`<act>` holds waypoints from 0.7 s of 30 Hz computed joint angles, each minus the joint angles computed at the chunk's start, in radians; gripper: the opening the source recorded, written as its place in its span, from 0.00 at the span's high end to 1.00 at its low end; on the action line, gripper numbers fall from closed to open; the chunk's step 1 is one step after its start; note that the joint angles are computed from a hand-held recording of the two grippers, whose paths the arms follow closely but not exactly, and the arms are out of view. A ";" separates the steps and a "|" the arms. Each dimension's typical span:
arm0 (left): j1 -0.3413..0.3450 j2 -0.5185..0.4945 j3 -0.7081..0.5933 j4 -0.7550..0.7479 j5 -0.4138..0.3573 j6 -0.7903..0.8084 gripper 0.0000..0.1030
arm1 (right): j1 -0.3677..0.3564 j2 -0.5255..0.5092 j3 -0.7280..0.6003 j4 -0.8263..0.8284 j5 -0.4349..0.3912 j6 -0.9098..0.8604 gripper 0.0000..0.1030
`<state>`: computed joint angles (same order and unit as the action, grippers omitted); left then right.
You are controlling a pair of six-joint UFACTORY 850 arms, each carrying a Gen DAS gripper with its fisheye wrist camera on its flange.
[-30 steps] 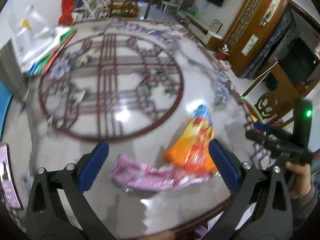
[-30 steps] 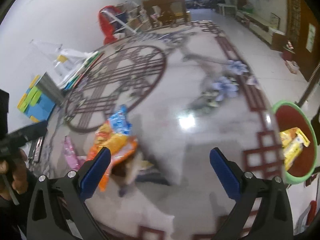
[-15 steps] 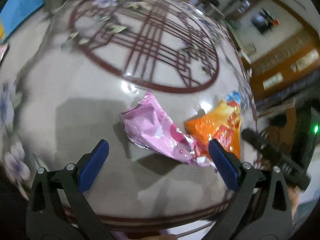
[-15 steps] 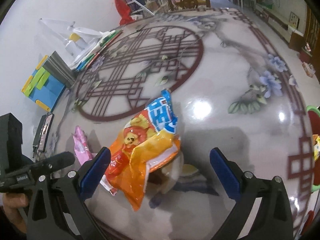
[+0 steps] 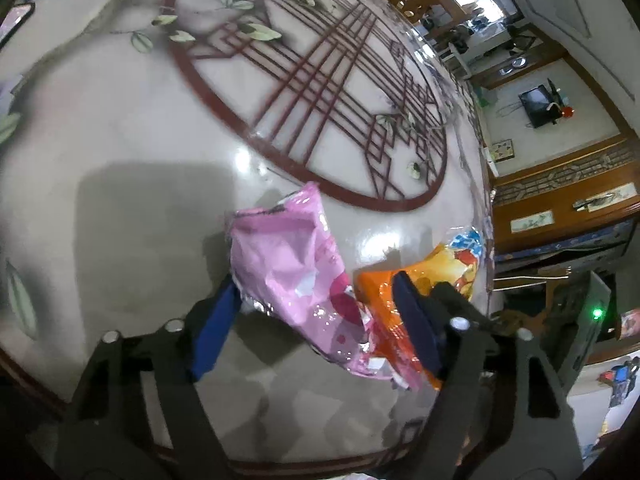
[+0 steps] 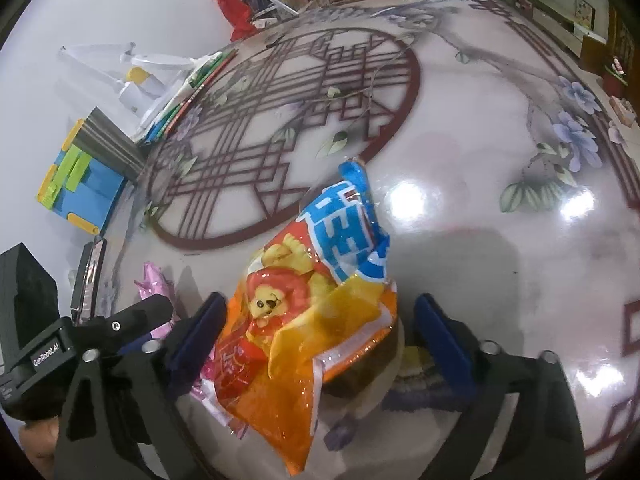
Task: Collect trash
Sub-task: 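Grasp the orange-blue chip bag with the right gripper while the left gripper grasps the pink wrapper, then carry the chip bag and pink wrapper in both grippers over the red bin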
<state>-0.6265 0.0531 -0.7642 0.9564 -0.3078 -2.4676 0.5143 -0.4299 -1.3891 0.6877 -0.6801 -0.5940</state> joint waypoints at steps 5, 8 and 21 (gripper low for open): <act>0.006 -0.011 -0.002 0.033 0.037 -0.008 0.53 | 0.009 -0.008 -0.002 0.021 0.003 -0.032 0.28; 0.007 -0.026 -0.011 0.046 0.054 0.005 0.61 | 0.010 -0.006 0.003 0.041 0.003 -0.051 0.31; -0.014 -0.018 -0.047 -0.006 -0.026 0.165 0.79 | -0.007 0.042 0.029 0.086 0.022 -0.115 0.32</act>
<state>-0.6407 0.0351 -0.8111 0.9504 -0.3338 -2.3028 0.5073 -0.3883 -1.3597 0.7737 -0.6580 -0.7089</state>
